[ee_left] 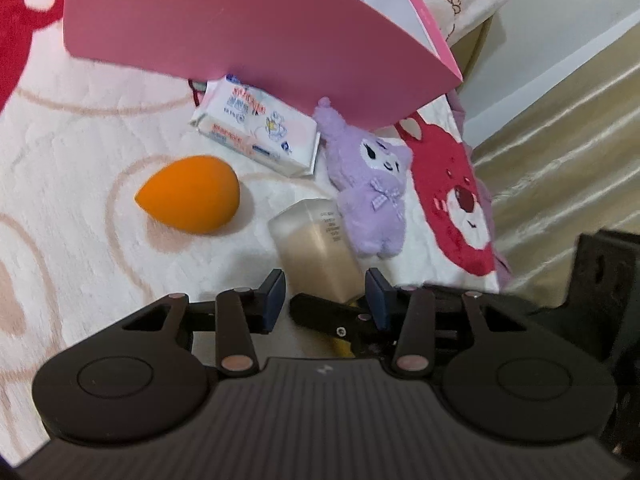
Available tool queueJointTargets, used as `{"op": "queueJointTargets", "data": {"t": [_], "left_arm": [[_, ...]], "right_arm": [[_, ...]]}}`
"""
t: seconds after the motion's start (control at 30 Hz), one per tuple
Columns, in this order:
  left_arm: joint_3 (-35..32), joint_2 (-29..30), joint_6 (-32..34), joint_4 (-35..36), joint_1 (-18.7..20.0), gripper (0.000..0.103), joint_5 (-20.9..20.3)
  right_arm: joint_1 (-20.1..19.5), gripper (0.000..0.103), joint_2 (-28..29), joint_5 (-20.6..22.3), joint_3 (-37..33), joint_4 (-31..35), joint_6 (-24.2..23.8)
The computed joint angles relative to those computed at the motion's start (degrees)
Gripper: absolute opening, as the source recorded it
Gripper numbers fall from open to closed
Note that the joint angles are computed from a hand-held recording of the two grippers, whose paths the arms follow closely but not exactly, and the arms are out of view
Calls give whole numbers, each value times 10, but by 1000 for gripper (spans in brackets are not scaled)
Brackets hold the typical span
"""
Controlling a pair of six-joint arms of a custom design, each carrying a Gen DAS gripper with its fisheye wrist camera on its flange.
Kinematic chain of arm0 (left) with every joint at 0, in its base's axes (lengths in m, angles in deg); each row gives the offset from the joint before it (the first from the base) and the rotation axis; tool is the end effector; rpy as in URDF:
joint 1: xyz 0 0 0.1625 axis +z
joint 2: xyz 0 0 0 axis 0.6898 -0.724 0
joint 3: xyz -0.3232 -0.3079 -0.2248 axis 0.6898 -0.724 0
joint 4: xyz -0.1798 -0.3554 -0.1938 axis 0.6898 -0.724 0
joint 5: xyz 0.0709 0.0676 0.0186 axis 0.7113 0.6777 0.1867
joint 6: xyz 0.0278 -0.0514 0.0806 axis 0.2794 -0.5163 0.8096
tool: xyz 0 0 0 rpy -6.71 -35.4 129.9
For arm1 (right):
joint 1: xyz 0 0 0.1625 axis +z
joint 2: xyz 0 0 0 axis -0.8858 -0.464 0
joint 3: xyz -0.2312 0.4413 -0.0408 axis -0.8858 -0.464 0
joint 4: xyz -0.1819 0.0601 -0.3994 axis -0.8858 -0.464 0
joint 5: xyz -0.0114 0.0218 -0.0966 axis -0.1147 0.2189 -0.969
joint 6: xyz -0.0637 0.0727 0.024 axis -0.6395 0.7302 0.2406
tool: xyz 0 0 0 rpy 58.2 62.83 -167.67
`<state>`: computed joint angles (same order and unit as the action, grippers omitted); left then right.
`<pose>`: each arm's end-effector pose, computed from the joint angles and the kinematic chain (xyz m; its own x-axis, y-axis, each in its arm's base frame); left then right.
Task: Organize objects
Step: 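Move the left gripper to the beige gold-capped bottle and grasp it, then lift the beige bottle and carry it over the pink box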
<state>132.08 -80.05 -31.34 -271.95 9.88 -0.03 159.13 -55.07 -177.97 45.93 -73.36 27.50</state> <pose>-0.1473 -0.5177 0.1251 -0.9659 -0.2522 -0.0589 -0.1427 0.7081 -0.6916 0.1874 -0.6107 0.0899 -0.7261 -0.6498 0.2248 -0.6642 0.7474 0.0152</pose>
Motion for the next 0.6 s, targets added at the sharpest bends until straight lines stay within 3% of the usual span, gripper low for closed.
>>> {"op": "queueJointTargets", "data": {"t": [0.07,0.37,0.6], "left_arm": [[3,-4,-12,6,2,46,-8],[7,9,-12,-6,1,43,-5],[17,-21,-36,28,-15,42,-5]], "right_arm": [[-9,41,-7,22,-1,29,32],[-3,41,-4,8,23,-19,-26],[15,40,-19,-10,42,-41,-57]]}}
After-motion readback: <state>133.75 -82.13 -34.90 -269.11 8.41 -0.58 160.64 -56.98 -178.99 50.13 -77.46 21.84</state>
